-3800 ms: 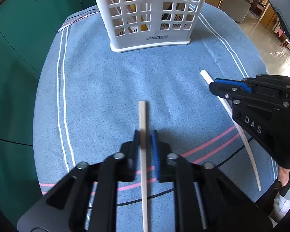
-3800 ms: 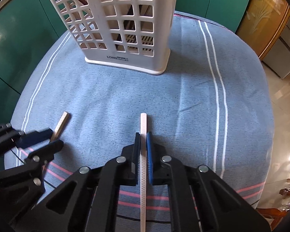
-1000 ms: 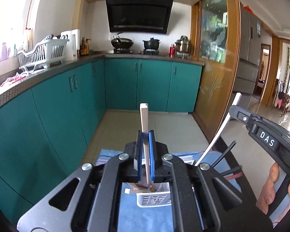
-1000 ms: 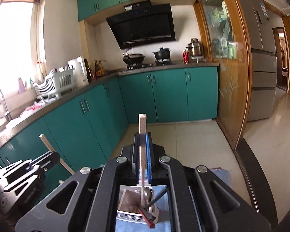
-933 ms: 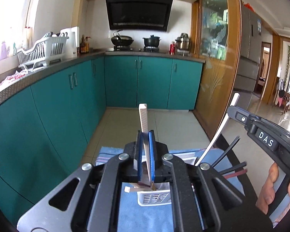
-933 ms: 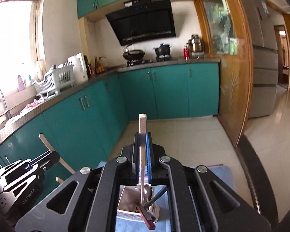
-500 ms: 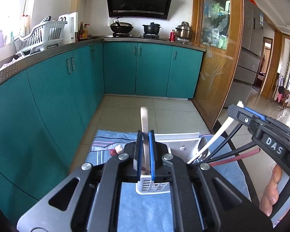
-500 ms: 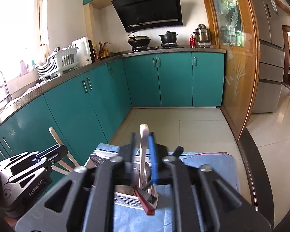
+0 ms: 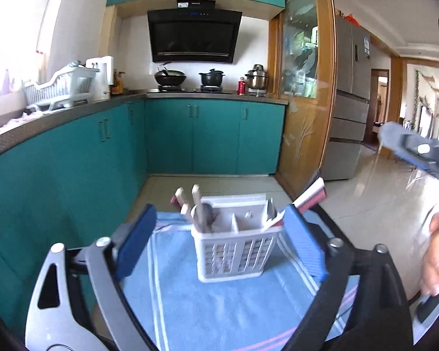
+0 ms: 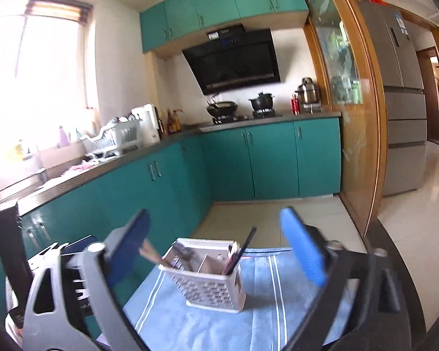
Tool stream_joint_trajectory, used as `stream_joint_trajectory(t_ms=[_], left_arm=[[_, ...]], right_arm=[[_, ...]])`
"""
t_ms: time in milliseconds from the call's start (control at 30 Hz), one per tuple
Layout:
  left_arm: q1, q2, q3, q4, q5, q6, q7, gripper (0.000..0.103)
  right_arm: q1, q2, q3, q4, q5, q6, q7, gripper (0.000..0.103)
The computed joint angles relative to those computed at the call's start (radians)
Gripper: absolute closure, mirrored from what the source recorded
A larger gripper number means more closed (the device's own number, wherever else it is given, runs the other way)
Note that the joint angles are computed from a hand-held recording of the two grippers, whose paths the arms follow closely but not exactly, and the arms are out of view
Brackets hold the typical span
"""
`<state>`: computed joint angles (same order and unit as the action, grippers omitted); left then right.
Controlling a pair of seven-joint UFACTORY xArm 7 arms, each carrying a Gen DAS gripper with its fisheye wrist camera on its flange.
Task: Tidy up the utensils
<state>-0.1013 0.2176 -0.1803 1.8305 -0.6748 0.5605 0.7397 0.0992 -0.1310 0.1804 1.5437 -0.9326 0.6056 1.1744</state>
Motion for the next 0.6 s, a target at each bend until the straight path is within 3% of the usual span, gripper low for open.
stream_joint_trajectory(t_ms=[67, 133, 267, 367, 600], left_arm=[[0.002, -0.077, 0.005, -0.126, -0.02, -0.068, 0.019, 0.004], [-0.01, -0.124, 0.023, -0.208, -0.006, -0.099, 0.009, 0.004], [-0.041, -0.181, 0.059, -0.303, 0.118, -0.119, -0.08, 0.004], [-0.053, -0.231, 0.078, -0.376, 0.132, -0.147, -0.109, 0.004], [-0.082, -0.341, 0.129, -0.517, 0.109, -0.17, -0.075, 0.004]], right_arm=[[-0.003, -0.067, 0.027, -0.076, -0.053, 0.036, 0.051, 0.003], [-0.019, -0.116, 0.085, -0.142, -0.124, 0.145, 0.121, 0.003], [-0.006, -0.13, 0.114, -0.198, -0.082, 0.283, 0.111, 0.003], [0.012, -0.136, 0.117, -0.238, -0.034, 0.331, 0.113, 0.003], [0.044, -0.174, 0.132, -0.32, 0.043, 0.325, 0.11, 0.003]])
